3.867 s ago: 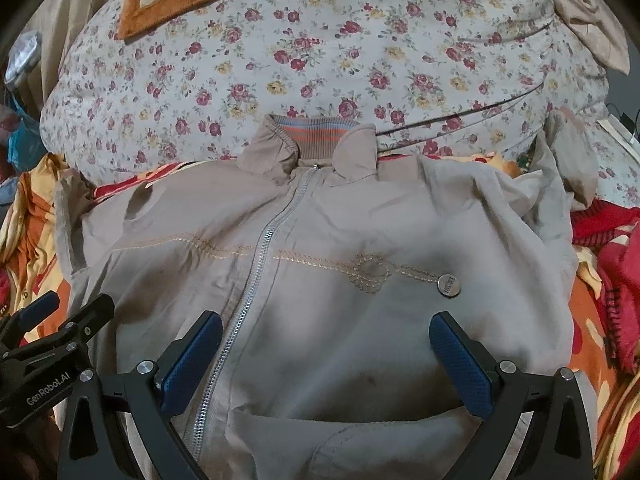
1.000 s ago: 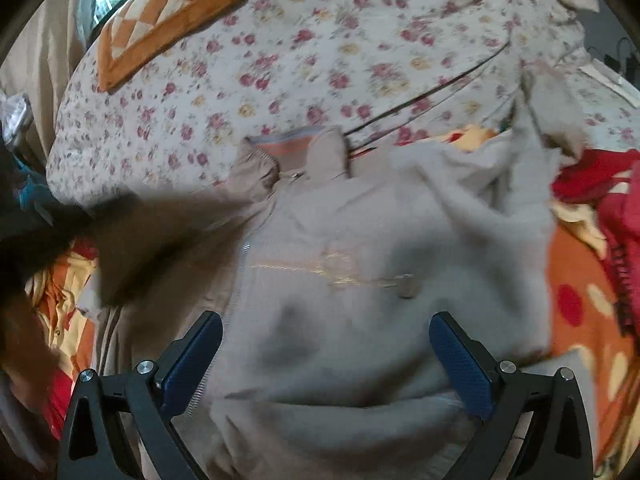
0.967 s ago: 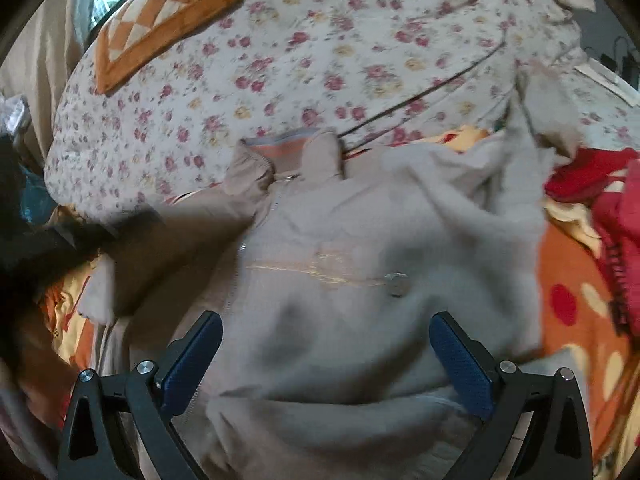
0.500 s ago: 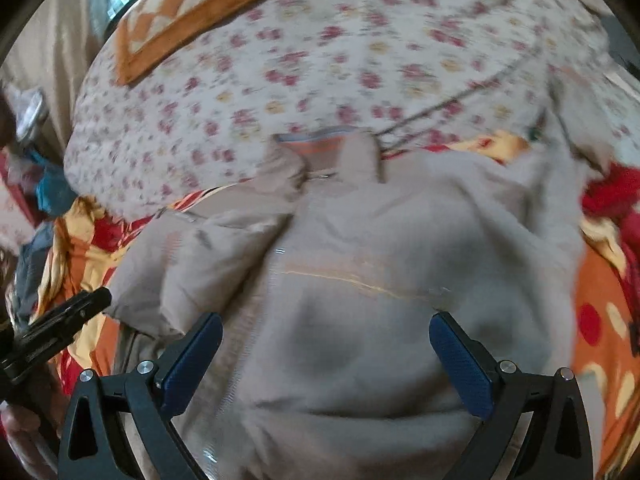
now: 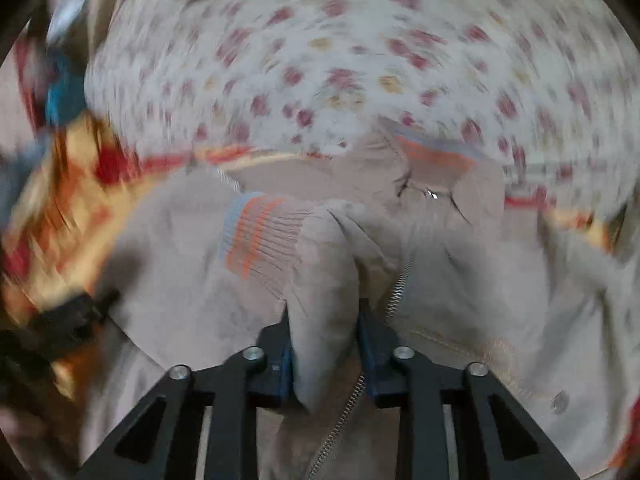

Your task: Fold large clothes

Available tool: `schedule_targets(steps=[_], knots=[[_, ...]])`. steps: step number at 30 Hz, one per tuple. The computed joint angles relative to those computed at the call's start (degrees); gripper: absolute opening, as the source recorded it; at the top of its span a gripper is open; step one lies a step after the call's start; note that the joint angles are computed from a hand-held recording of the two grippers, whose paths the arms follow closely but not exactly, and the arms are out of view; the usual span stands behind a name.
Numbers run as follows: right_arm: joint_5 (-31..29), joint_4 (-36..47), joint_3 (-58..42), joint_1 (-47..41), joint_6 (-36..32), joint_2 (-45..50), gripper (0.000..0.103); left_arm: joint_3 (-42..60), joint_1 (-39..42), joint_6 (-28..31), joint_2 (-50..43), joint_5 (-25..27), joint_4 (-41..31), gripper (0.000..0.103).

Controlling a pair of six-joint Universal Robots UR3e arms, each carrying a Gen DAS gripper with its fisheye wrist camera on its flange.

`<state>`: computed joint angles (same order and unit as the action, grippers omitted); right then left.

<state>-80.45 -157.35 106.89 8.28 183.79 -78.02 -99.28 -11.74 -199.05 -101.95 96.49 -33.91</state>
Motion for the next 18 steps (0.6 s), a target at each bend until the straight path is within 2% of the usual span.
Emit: schedule_targets(steps=[3, 5, 7, 9, 10, 12, 13, 14, 15, 16, 17, 18], knots=[[3.96, -2.61, 8.35, -7.42, -0.81, -9.27, 0.016, -3.05, 2.03, -0.45, 2.53, -5.49, 5.20, 0.073], [3.34, -4.56, 12.59, -11.17, -0.64, -14.04, 0.014, -4.48, 2.03, -0.47, 3.67, -5.68, 8.11, 0.073], [0.73, -6.60, 15.59, -14.65, -0.29, -16.40, 0.014, -3.88, 1.43, 0.02, 3.12, -4.92, 7.99, 0.073], [1.61, -4.80, 16.18, -18.61, -1.66, -15.38, 0.014, -1.80, 0.80, 0.97, 1.77, -4.78, 4.72, 0.073], [1.91, -1.20, 14.86, -19.89, -1.89, -13.77, 0.014, -1.22, 0.54, 1.27, 1.57, -5.02, 3.07, 0.073], [5.28, 3.87, 15.81, -24.08, -1.70, -14.54, 0.014, -2.49, 0.77, 1.71, 2.62, -6.23, 3.34, 0.073], [9.03, 3.58, 18.82, -27.15, -2.38, -17.23, 0.022, -3.11, 0.83, 1.92, 3.06, -6.49, 3.84, 0.073], [11.53, 3.91, 20.66, -29.27, -3.22, -19.46, 0.042, -3.27, 0.73, 2.03, 3.21, -6.22, 4.13, 0.073], [14.46, 4.48, 22.40, -31.32, -3.94, -21.82, 0.052, -3.18, 0.56, 1.95, 3.11, -5.50, 4.33, 0.073], [18.15, 5.43, 23.64, -33.18, -4.45, -23.88, 0.069, -2.97, 0.50, 1.70, 2.90, -4.91, 4.27, 0.073], [20.74, 6.84, 23.91, -34.11, -4.91, -24.73, 0.074, -2.95, 0.88, 1.30, 2.90, -5.15, 3.86, 0.073], [21.57, 8.13, 23.21, -33.45, -4.43, -24.73, 0.074, -3.33, 1.43, 1.15, 3.17, -5.82, 3.86, 0.073]])
